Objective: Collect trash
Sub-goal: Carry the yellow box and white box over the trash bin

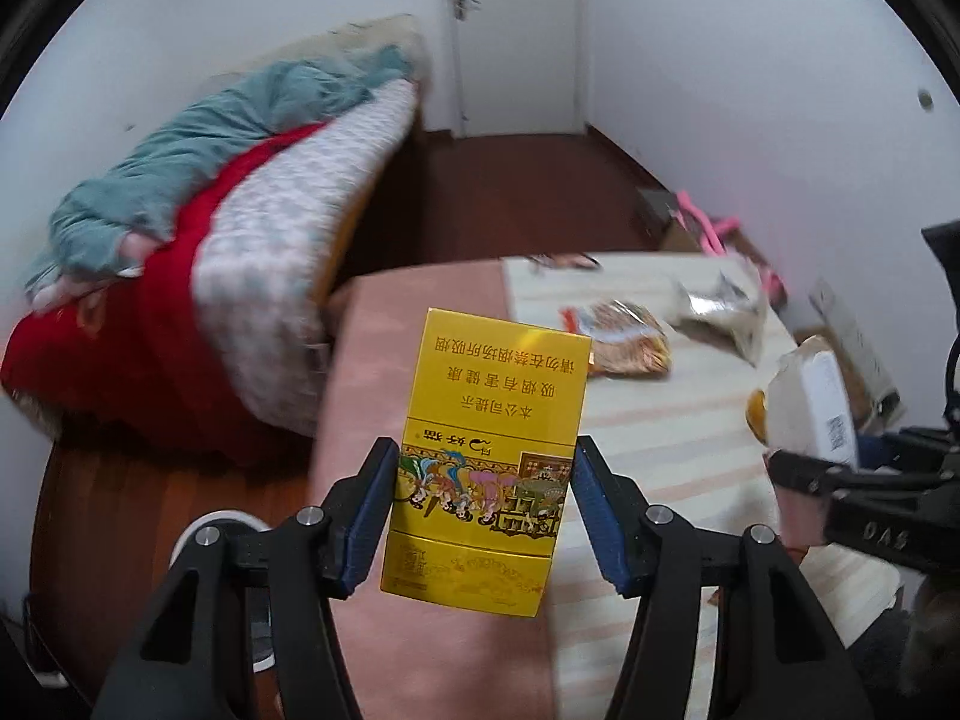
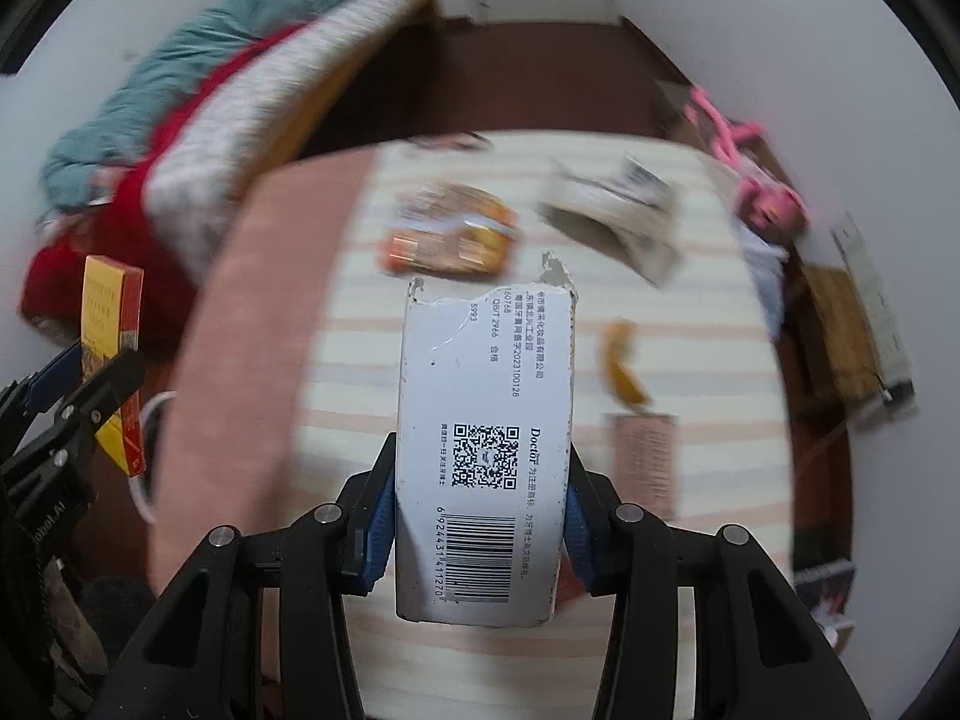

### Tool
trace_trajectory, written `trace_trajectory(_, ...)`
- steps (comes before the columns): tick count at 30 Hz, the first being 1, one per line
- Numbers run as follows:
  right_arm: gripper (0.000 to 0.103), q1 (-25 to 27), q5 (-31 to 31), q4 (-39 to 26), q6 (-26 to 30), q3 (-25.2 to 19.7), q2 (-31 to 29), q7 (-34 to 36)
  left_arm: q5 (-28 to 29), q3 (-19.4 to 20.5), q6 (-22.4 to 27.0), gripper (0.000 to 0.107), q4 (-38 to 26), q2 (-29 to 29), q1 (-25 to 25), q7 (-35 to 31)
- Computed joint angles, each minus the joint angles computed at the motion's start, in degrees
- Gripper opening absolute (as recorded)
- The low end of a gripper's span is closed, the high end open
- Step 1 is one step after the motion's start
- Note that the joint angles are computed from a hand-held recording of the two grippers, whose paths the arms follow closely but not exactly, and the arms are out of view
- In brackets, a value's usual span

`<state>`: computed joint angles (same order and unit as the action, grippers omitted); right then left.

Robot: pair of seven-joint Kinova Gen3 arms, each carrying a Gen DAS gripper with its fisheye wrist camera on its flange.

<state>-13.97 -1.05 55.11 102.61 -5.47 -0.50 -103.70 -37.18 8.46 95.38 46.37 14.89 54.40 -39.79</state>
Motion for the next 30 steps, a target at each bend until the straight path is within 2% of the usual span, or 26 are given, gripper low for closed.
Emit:
trace_trajectory(3,0.048,-4.8,0.1,-4.0,-0.1,-3.9,1.6,-5.1,3.4,0.1,-1.5,0.055,6.3,-6.9,-3.5,3.7)
trace_trajectory(8,0.048,-15.4,1.6,-10.4,-0.8,-7.8,6.7,-11.3,2.4,1.6,1.1,0.055,13.0,-15.4,-7.9,6.0)
trace_trajectory(10,0.048,-20.7,2.6,-13.1,-1.5,-8.8,10.0,-13.7,2.6,0.7,2.0,0.055,16.2,-18.9,-9.5,6.0)
trace_trajectory(15,0.048,-30.6,2.2,-18.8,-3.0,-8.5,18.3,-17.0,3.0,-11.3,3.2,0.055,24.5,-26.5,-2.0,7.6)
trace_trajectory(19,0.048,-35.9,0.4,-23.8,-3.1,-7.0,26.6,-17.6,11.4,-21.6,-1.9,0.055,33.6,-33.7,-4.1,6.3)
trace_trajectory(22,0.048,-39.0,-0.9,-29.4,-0.8,-5.1,33.5,-17.8,18.4,-29.5,-7.8,0.055,41.5,-37.4,-8.5,1.7)
trace_trajectory(26,0.048,-40.7,-3.5,-36.8,3.5,-2.7,42.1,-17.5,27.2,-40.2,-13.8,0.055,49.2,-36.8,-13.7,-7.6)
trace_trajectory(28,0.048,-40.8,-5.1,-38.4,4.0,-2.2,45.3,-18.1,30.3,-45.5,-15.7,0.056,51.1,-35.3,-13.9,-12.3)
trace_trajectory(30,0.048,-41.1,-6.0,-42.9,6.4,-1.5,49.4,-18.2,33.2,-50.8,-17.4,0.056,52.7,-32.6,-13.8,-17.0)
